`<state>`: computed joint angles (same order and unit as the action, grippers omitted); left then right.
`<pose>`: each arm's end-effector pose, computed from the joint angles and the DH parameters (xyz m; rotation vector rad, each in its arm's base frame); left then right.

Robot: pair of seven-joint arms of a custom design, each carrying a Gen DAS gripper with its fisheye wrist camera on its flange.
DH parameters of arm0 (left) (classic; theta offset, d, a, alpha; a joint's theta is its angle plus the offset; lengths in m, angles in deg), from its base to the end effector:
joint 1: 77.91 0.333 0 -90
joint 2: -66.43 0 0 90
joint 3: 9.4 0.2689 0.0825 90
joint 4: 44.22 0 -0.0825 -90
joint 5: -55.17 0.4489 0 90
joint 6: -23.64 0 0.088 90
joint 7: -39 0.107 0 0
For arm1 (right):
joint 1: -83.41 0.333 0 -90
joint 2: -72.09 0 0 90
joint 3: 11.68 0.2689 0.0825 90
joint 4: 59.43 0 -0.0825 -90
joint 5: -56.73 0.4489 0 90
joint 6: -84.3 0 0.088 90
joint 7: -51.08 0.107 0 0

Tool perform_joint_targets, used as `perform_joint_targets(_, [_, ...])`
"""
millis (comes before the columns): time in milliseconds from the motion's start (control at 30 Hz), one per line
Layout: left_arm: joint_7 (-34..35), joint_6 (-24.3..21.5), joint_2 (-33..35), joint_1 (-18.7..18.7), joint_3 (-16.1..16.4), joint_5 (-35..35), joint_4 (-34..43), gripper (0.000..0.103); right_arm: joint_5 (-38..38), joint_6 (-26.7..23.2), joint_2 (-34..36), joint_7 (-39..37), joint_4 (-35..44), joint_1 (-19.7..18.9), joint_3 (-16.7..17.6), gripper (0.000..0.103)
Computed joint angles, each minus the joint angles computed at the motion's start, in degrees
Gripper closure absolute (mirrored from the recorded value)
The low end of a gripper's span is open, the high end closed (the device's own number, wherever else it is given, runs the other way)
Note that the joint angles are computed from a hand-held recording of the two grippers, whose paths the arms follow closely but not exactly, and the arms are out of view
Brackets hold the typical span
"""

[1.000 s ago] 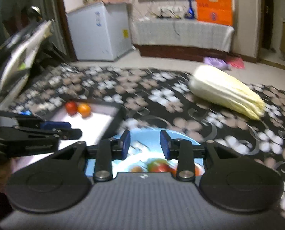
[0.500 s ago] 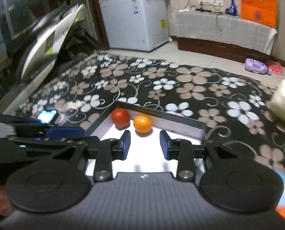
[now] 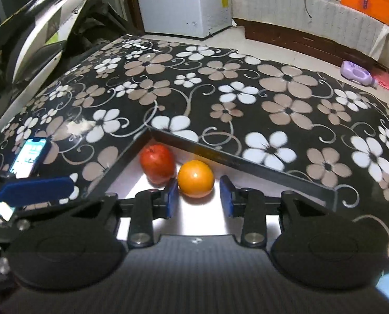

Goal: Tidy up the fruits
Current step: 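Move both grippers back to the tray, right gripper toward the red tomato, then close the right gripper on the red tomato while the left moves toward the orange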

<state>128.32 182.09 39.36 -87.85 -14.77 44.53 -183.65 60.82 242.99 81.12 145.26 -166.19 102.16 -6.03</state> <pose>0.5183 -0.1356 0.5033 -1.7057 1.9225 -0.9448 0.6407 0.2844 0.4465 -1.9502 1.4543 -0.4181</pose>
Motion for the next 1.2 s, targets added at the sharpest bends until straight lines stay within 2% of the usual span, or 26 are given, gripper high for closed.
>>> perform_joint_targets(67, [-0.2, 0.3, 0.0, 0.1, 0.1, -0.1, 0.0, 0.069, -0.4, 0.4, 0.0, -1.0, -0.2, 0.0, 0.1, 0.069])
perform_joint_targets(233, [0.2, 0.7, 1.1, -0.2, 0.1, -0.3, 0.8, 0.069, -0.6, -0.3, -2.9, -0.5, -2.9, -0.2, -0.4, 0.070])
perform_joint_targets(400, [0.1, 0.4, 1.5, -0.4, 0.0, -0.8, 1.5, 0.069, -4.7, -3.6, -7.2, 3.3, -6.8, -0.6, -1.1, 0.068])
perform_joint_targets(467, [-0.2, 0.0, 1.4, 0.1, -0.4, 0.0, 1.5, 0.069, -6.6, -2.2, -9.1, 5.3, -8.9, -0.8, -1.1, 0.067])
perform_joint_targets(533, [-0.6, -0.8, 1.1, 0.7, -1.1, 1.4, 1.4, 0.069, -3.6, 2.4, -10.5, 2.7, -11.1, -0.8, -1.0, 0.067])
perform_joint_targets(567, [-0.5, -1.1, 1.0, 0.7, -1.1, 1.7, 1.3, 0.069, 1.7, 5.3, -10.8, -2.0, -11.8, -0.3, -0.9, 0.067])
perform_joint_targets(667, [1.1, -2.3, 0.3, 0.4, -0.7, 2.2, 0.9, 0.070, 12.3, 7.1, -9.4, -12.4, -10.1, 0.7, -0.6, 0.068])
perform_joint_targets(700, [1.2, -2.6, 0.0, 0.7, -0.9, 2.8, 0.6, 0.070, 14.2, 6.2, -8.4, -14.9, -8.8, 0.8, -0.4, 0.069])
perform_joint_targets(800, [5.1, -4.1, -0.6, -1.6, 2.0, -1.1, 0.4, 0.069, 11.1, 2.8, -4.5, -13.2, -4.1, 0.5, 0.0, 0.069])
perform_joint_targets(900, [7.3, -3.6, -1.8, -1.4, 2.2, -2.0, -0.5, 0.069, 12.2, -0.6, -1.0, -13.9, 0.3, -0.2, 0.7, 0.069])
perform_joint_targets(967, [10.7, -5.3, -2.0, -2.8, 4.0, -4.4, -0.3, 0.068, 10.2, -0.9, 0.2, -12.8, 1.5, 0.1, 0.7, 0.069])
perform_joint_targets(1133, [15.6, -5.2, -4.0, -3.0, 4.1, -6.4, -1.7, 0.049, 8.9, -3.0, 1.3, -12.7, 3.5, -0.1, 1.1, 0.067])
perform_joint_targets(1200, [17.4, -5.7, -4.5, -3.7, 4.9, -8.1, -1.9, 0.049, 11.9, -3.8, 1.1, -16.1, 3.6, -0.9, 2.1, 0.068])
